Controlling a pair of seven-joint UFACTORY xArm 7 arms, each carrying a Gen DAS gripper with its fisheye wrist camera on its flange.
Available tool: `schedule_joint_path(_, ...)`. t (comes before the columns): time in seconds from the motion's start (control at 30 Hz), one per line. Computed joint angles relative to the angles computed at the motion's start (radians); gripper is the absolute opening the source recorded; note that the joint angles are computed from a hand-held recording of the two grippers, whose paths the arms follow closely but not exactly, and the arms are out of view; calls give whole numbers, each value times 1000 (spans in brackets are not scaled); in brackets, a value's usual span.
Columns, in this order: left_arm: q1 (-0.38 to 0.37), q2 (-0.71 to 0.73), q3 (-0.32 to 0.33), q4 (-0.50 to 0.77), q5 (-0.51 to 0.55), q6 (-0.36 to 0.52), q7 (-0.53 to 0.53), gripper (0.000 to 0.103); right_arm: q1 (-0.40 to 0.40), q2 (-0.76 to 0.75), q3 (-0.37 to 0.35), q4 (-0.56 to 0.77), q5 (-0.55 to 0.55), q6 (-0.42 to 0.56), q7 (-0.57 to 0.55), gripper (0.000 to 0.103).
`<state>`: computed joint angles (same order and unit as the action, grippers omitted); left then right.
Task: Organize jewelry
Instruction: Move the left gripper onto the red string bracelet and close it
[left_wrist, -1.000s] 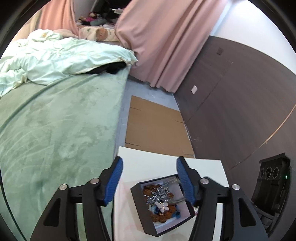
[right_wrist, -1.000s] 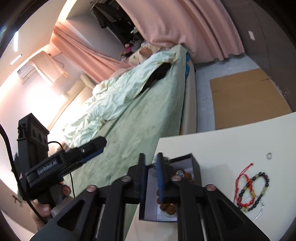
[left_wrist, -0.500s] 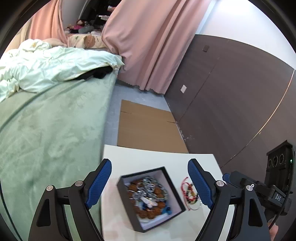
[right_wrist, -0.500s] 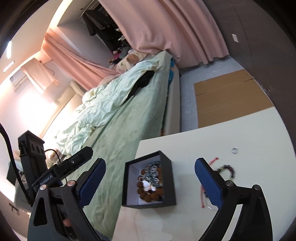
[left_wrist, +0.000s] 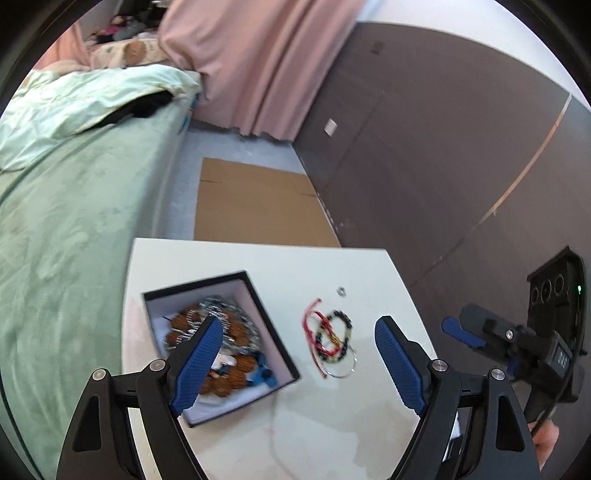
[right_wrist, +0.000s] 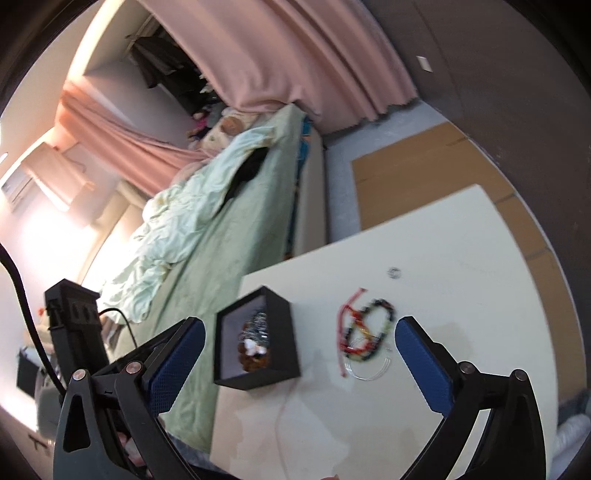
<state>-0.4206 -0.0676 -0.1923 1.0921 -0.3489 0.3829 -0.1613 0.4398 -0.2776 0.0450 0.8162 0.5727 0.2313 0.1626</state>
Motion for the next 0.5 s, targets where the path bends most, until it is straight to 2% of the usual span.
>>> schedule_joint_path(0.07, -8, 22, -4, 30, -13, 31, 20, 85, -29, -10, 8, -8, -32, 20, 34, 103)
schedule_joint_path(0.2, -12, 76, -20, 100, 63, 80, -30, 83, -85, -18, 27, -13, -117, 65, 121, 103)
schedule_joint_path(0.3, -18, 139, -28, 192, 95, 158, -48, 68, -73, -12, -11, -16, -66, 98, 118, 100)
schedule_joint_path(0.37, -32, 190, -27, 267, 172, 223, -104, 61, -63, -2, -38, -17, -7, 128, 99, 84)
schedule_joint_path(0.43, -56, 247, -21, 357, 273, 314, -168, 56, -71, 10, -48, -16, 39, 164, 93, 74)
schedule_joint_path(0.5, -67, 297, -27, 428, 286, 375, -168, 50, -96, 16, -41, -18, 45, 186, 105, 72)
